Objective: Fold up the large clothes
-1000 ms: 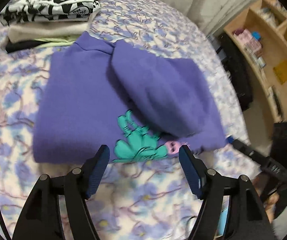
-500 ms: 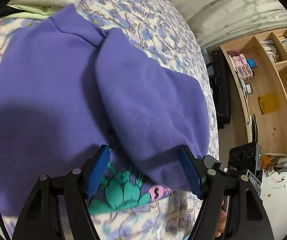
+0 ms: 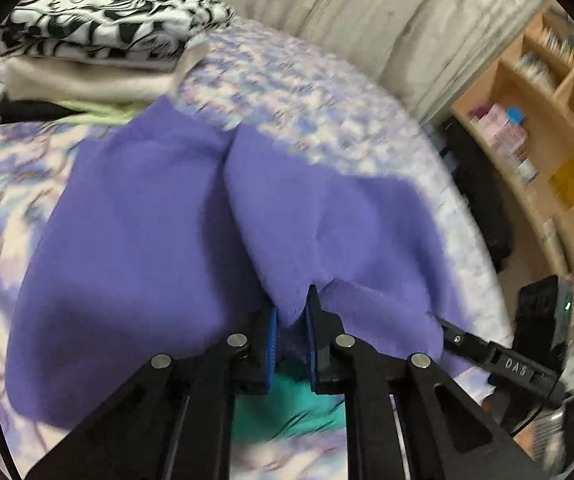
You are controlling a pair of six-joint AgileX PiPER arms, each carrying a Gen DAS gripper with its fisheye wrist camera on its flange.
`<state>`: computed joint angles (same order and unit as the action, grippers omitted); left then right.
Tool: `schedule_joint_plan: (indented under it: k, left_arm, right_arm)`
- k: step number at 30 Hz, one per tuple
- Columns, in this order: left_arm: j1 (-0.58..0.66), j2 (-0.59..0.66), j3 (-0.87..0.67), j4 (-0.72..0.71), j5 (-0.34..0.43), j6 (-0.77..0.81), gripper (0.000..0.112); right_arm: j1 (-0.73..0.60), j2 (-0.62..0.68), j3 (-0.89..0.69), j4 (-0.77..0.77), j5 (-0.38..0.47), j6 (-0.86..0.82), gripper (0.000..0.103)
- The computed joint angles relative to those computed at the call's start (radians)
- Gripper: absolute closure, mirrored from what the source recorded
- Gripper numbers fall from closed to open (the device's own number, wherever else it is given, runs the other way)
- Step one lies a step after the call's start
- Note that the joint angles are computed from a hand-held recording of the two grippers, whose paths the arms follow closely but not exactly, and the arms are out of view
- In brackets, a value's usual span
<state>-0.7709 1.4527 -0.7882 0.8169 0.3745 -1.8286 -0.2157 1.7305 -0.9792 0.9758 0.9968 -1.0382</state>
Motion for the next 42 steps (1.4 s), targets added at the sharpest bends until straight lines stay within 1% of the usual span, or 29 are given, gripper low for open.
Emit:
schedule_joint_plan:
  k: [1, 2, 3, 5, 6, 7, 8, 10, 11, 12, 13, 14, 16, 18, 20, 21, 23, 24, 27, 30, 32, 33, 35, 37, 38, 39, 40, 41, 42]
  left_arm:
    - [-0.022, 0.024, 0.014, 0.02, -0.002, -0.041, 0.103]
    - [-0.036, 0.049, 0.018, 0.021, -0.003, -0.06, 0.103]
    - [-0.059, 0.071, 0.028, 0.053, 0.006, -0.113, 0.103]
    - [-0.09, 0.062, 0.068, 0.163, 0.024, -0.246, 0.103]
    - [-0.09, 0.063, 0.068, 0.171, 0.028, -0.254, 0.103]
    - [-0.088, 0.064, 0.059, 0.144, 0.035, -0.224, 0.103]
    - [-0.083, 0.063, 0.052, 0.117, 0.04, -0.197, 0.102]
    - [-0.076, 0.053, 0.031, 0.042, 0.064, -0.105, 0.1]
    - [-0.083, 0.042, 0.026, 0.008, 0.096, -0.067, 0.092]
    - [-0.103, 0.024, 0.016, -0.022, 0.147, -0.044, 0.081]
    - [-0.116, 0.013, 0.005, -0.03, 0.18, -0.04, 0.076]
    - [-0.129, -0.006, -0.005, -0.037, 0.222, -0.035, 0.067]
    - [-0.157, -0.052, -0.007, -0.012, 0.293, -0.061, 0.064]
    - [-0.169, -0.077, -0.02, 0.008, 0.347, -0.064, 0.065]
    - [-0.154, -0.079, -0.058, -0.012, 0.382, 0.004, 0.066]
    - [-0.134, -0.072, -0.078, -0.016, 0.377, 0.04, 0.075]
    - [-0.085, -0.043, -0.116, -0.031, 0.338, 0.106, 0.089]
    - [-0.065, -0.03, -0.134, -0.048, 0.324, 0.14, 0.092]
    - [0.002, 0.051, -0.211, -0.059, 0.252, 0.2, 0.093]
    - [0.049, 0.14, -0.297, -0.098, 0.214, 0.282, 0.094]
    - [0.065, 0.199, -0.345, -0.129, 0.21, 0.328, 0.094]
    - [0.075, 0.217, -0.356, -0.155, 0.203, 0.354, 0.094]
    - [0.101, 0.262, -0.375, -0.204, 0.205, 0.397, 0.095]
    - [0.12, 0.286, -0.357, -0.209, 0.206, 0.387, 0.095]
    - [0.129, 0.283, -0.328, -0.196, 0.176, 0.363, 0.095]
    - [0.144, 0.272, -0.287, -0.178, 0.12, 0.337, 0.095]
    - [0.152, 0.262, -0.257, -0.157, 0.082, 0.309, 0.095]
    - [0.154, 0.253, -0.235, -0.129, 0.056, 0.277, 0.095]
    - [0.152, 0.25, -0.231, -0.119, 0.056, 0.266, 0.095]
  right_arm:
    - [-0.014, 0.024, 0.028, -0.017, -0.025, -0.009, 0.082]
    - [-0.043, 0.046, 0.051, 0.006, -0.015, -0.048, 0.085]
    - [-0.07, 0.052, 0.077, 0.039, -0.005, -0.091, 0.085]
    - [-0.064, 0.021, 0.101, 0.04, -0.031, -0.095, 0.085]
    - [-0.039, -0.01, 0.11, 0.023, -0.067, -0.075, 0.085]
    - [-0.02, -0.03, 0.113, 0.006, -0.09, -0.056, 0.085]
    - [0.001, -0.047, 0.109, -0.022, -0.107, -0.027, 0.081]
    - [0.025, -0.065, 0.084, -0.089, -0.114, 0.049, 0.079]
    - [0.022, -0.072, 0.07, -0.113, -0.103, 0.078, 0.074]
    - [0.018, -0.085, 0.054, -0.133, -0.093, 0.114, 0.07]
    - [0.008, -0.098, 0.051, -0.14, -0.085, 0.124, 0.069]
    - [-0.014, -0.116, 0.051, -0.142, -0.073, 0.119, 0.065]
    - [-0.029, -0.165, 0.056, -0.137, -0.078, 0.117, 0.062]
    - [-0.02, -0.227, 0.067, -0.135, -0.126, 0.11, 0.062]
    - [0.013, -0.267, 0.071, -0.132, -0.184, 0.108, 0.062]
    - [0.038, -0.288, 0.071, -0.118, -0.22, 0.097, 0.062]
    - [0.091, -0.287, 0.051, -0.1, -0.263, 0.082, 0.062]
    - [0.139, -0.273, 0.029, -0.113, -0.297, 0.099, 0.062]
    - [0.252, -0.193, -0.05, -0.161, -0.365, 0.164, 0.062]
    - [0.306, -0.089, -0.146, -0.2, -0.373, 0.218, 0.062]
    - [0.322, -0.044, -0.172, -0.22, -0.418, 0.23, 0.062]
    - [0.33, -0.011, -0.192, -0.266, -0.46, 0.271, 0.062]
    - [0.329, 0.036, -0.216, -0.348, -0.509, 0.357, 0.062]
    - [0.294, 0.089, -0.23, -0.391, -0.524, 0.393, 0.067]
    - [0.275, 0.101, -0.225, -0.385, -0.526, 0.374, 0.073]
    - [0.252, 0.108, -0.213, -0.342, -0.52, 0.315, 0.077]
    - [0.229, 0.105, -0.197, -0.285, -0.505, 0.24, 0.077]
    - [0.224, 0.096, -0.179, -0.266, -0.511, 0.206, 0.077]
    - [0.228, 0.08, -0.163, -0.281, -0.521, 0.2, 0.077]
